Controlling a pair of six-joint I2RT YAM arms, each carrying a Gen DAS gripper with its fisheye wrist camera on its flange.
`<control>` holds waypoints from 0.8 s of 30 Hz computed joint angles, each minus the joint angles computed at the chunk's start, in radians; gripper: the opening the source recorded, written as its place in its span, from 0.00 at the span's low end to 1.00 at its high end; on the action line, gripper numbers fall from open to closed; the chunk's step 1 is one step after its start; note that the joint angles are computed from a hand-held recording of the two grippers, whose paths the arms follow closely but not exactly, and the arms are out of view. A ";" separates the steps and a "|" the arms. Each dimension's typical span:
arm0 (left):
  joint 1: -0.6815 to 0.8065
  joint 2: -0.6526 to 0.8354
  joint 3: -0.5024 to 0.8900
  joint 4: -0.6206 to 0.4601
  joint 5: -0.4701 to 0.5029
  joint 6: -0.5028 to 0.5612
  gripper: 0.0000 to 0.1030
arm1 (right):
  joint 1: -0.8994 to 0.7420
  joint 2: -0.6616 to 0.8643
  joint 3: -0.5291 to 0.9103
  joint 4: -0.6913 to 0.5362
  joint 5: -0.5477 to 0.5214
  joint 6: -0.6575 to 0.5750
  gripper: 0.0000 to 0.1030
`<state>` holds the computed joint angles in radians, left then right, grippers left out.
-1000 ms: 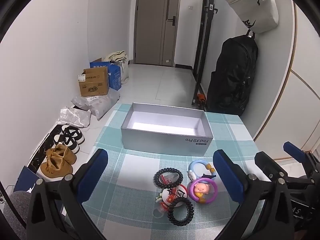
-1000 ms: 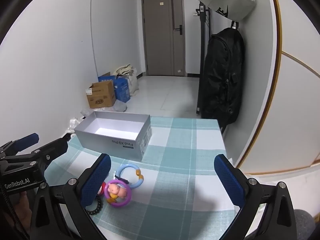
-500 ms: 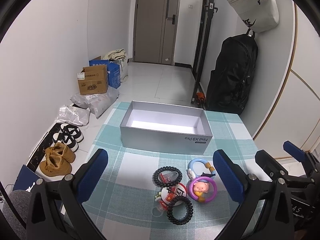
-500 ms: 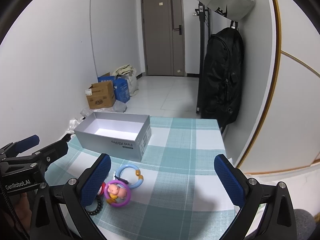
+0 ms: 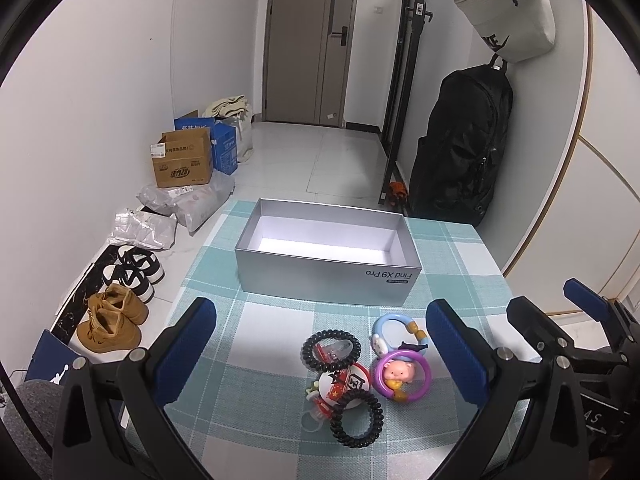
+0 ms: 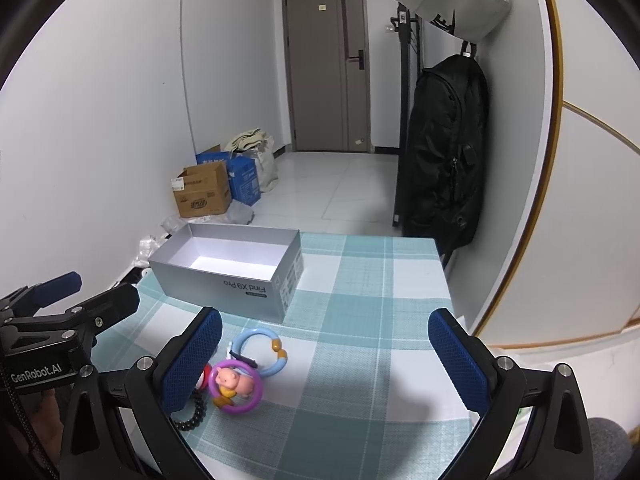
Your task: Organize jewelry
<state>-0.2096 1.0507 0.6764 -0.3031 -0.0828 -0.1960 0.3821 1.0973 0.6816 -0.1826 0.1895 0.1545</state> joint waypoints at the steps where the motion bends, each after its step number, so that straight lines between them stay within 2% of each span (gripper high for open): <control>1: 0.001 -0.003 -0.002 0.001 0.001 0.001 0.99 | -0.001 0.000 -0.001 0.001 0.000 0.001 1.00; 24: -0.001 0.004 0.002 -0.006 0.007 0.000 0.99 | -0.005 -0.010 0.000 -0.003 0.001 0.005 1.00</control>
